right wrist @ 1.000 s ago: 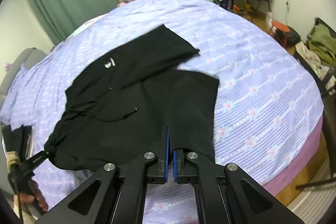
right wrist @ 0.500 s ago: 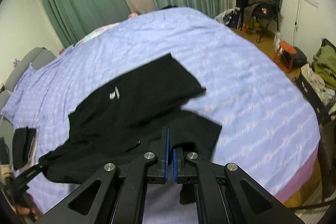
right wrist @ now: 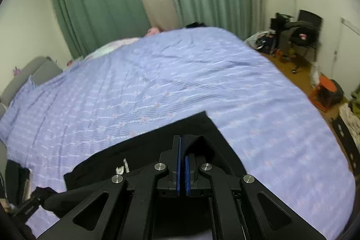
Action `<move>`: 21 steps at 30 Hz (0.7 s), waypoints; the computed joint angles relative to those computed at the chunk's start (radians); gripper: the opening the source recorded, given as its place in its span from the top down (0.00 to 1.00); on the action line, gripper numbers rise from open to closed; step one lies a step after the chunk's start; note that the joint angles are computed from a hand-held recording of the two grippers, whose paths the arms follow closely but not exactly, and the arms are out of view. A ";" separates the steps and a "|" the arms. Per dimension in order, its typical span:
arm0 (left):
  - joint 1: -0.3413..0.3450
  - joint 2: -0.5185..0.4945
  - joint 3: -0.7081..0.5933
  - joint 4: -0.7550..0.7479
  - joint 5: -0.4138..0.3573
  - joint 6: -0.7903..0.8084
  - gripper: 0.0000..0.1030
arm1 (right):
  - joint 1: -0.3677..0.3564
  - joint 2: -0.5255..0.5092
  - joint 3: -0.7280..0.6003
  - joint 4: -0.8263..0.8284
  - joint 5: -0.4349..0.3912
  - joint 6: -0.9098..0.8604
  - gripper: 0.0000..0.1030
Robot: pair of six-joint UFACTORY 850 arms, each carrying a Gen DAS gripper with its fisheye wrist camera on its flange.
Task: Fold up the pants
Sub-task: 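Lift the waistband with both tools and fold it over toward the hems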
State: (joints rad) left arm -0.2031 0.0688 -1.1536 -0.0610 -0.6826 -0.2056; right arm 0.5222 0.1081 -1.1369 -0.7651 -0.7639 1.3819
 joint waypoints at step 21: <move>0.035 -0.412 -0.258 0.085 -0.064 0.132 0.87 | -0.184 -0.578 -0.441 0.346 0.032 -0.666 0.36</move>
